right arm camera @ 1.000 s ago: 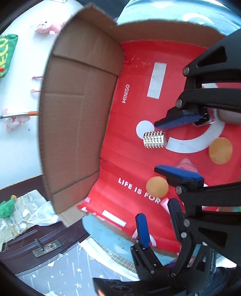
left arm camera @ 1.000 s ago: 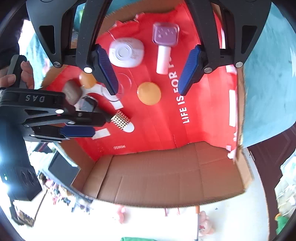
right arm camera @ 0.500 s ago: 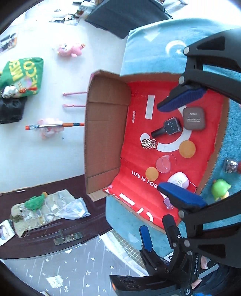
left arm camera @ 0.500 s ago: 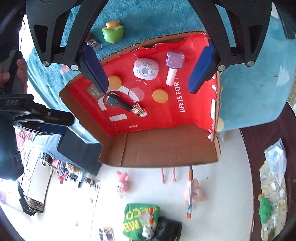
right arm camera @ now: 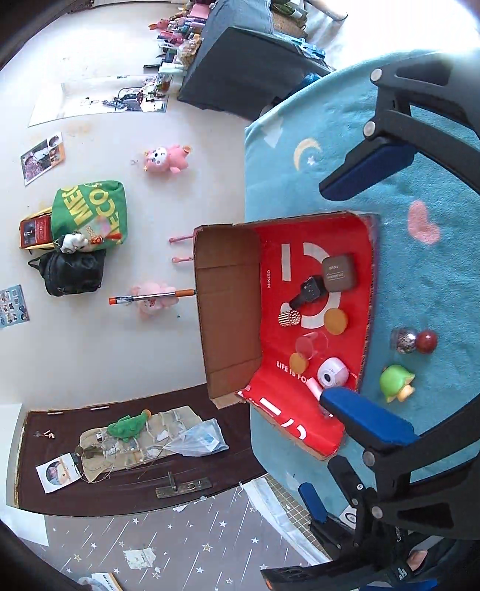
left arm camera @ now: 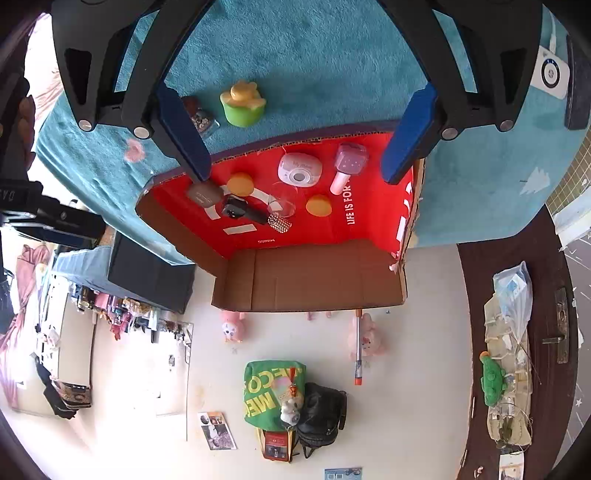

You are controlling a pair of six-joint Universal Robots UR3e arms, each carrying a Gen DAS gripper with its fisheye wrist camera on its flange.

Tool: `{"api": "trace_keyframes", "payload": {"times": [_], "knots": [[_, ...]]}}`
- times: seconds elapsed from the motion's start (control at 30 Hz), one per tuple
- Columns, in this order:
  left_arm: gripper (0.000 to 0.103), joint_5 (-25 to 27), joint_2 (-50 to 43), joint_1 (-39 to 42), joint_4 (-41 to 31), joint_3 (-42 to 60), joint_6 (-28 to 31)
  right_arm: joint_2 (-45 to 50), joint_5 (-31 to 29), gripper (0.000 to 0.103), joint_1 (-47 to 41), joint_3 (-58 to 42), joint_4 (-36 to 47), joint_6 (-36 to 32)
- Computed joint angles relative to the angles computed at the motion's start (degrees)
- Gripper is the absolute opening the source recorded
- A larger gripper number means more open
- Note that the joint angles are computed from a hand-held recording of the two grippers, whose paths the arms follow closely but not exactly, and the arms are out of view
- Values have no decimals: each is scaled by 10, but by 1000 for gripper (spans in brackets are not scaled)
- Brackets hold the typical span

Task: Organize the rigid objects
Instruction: 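Withdraw both tools from the box back over the blanket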

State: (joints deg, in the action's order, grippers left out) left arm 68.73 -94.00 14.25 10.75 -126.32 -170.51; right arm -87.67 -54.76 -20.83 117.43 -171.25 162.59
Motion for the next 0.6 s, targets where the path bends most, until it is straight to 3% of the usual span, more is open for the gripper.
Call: {"api": "trace_keyframes", "payload": {"times": [0.17,0.4,0.6], "knots": [[94,17,-2,-12,100,-79,-17,-3,-21,103,-5,131,-145,-22],[94,60,-48,-35,215,-141,-38,69,-55,103,6,240,-356,-19],[94,92,-105,-55,278,-156,-45,125,-57,103,2,271,-429,-9]]}}
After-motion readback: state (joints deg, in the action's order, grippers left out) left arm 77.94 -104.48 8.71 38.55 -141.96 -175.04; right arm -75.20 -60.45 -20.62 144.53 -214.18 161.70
